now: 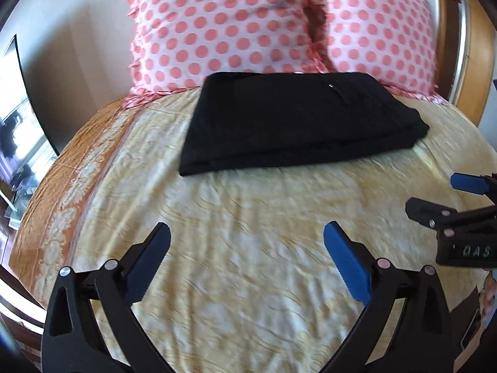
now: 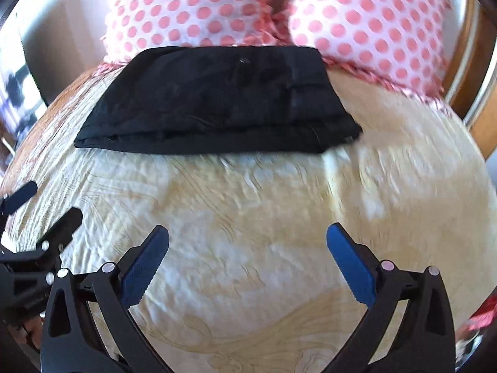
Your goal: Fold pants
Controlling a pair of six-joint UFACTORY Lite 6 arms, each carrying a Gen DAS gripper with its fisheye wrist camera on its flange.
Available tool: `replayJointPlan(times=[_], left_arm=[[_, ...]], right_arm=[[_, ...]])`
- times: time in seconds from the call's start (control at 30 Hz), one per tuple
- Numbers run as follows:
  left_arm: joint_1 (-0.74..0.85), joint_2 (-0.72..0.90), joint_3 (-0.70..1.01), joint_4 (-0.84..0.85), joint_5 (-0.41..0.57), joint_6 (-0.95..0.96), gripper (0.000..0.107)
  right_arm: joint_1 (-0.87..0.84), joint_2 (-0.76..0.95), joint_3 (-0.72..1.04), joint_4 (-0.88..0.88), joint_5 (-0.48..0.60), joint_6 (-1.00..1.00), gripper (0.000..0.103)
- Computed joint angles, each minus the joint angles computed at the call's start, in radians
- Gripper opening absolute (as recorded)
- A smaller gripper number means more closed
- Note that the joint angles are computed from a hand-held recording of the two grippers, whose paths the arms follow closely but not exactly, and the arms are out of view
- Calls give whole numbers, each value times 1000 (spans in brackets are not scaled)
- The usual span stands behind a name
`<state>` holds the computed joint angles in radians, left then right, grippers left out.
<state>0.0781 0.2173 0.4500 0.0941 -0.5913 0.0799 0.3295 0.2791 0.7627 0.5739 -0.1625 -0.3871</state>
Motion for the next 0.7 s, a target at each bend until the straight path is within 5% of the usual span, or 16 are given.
replayJointPlan(times=[0.27,0.7], left_arm=[[63,77,-33,62,-91,-42,100],[162,154,-36,178,-198,-90,101]], right_arm=[[-9,-17,-138,-253,-169,276,102],[49,18,-232,-275,-394,345,102]])
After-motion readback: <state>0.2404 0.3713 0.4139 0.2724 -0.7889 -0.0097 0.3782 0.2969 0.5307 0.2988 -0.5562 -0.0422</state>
